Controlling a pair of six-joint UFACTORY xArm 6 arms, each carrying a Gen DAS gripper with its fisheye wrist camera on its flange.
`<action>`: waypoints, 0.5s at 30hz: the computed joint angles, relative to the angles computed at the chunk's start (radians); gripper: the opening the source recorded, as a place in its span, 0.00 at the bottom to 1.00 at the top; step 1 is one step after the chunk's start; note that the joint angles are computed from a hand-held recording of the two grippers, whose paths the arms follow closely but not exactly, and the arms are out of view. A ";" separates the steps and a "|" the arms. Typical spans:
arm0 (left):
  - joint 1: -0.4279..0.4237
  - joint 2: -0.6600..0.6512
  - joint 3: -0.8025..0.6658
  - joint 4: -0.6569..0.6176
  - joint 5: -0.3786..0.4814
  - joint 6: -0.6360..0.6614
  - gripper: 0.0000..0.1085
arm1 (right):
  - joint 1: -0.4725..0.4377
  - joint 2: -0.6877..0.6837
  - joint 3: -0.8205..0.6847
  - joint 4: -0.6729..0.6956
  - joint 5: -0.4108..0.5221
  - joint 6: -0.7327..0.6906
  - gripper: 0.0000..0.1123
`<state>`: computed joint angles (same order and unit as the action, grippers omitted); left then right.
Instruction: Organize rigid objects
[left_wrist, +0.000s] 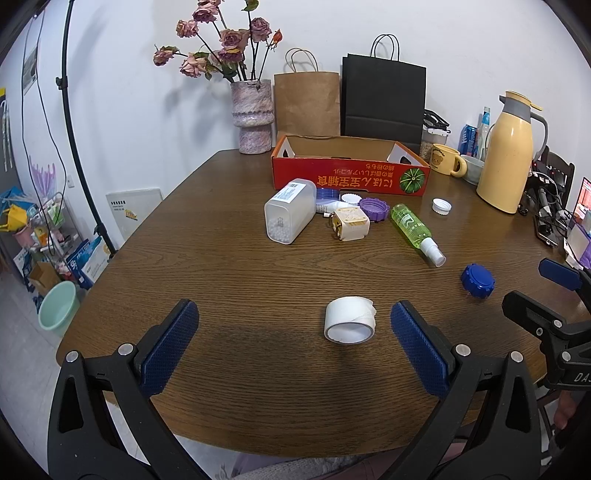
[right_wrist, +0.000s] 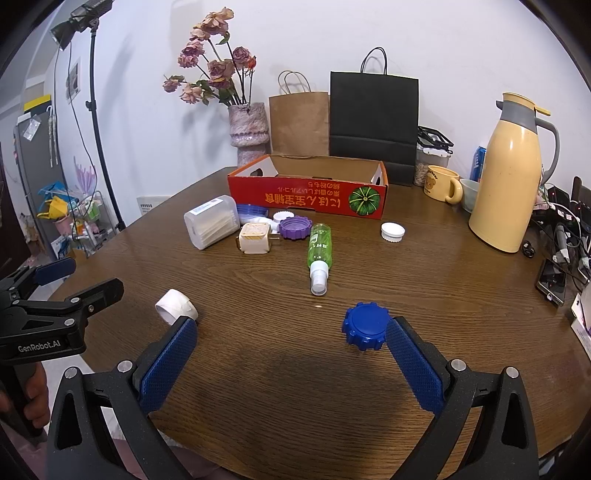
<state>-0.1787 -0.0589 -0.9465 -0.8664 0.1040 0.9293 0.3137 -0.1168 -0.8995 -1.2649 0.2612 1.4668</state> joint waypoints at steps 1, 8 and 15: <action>0.000 0.000 0.000 0.000 0.000 0.000 0.95 | 0.000 0.000 0.000 0.000 0.000 0.000 0.92; -0.002 0.003 -0.001 0.003 -0.002 -0.004 0.95 | 0.000 -0.001 0.000 0.002 0.000 -0.003 0.92; -0.002 0.002 -0.002 0.005 -0.002 -0.006 0.95 | 0.001 -0.001 -0.001 0.009 0.001 -0.008 0.92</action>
<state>-0.1804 -0.0566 -0.9482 -0.8618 0.1023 0.9233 0.3142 -0.1179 -0.9002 -1.2563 0.2623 1.4583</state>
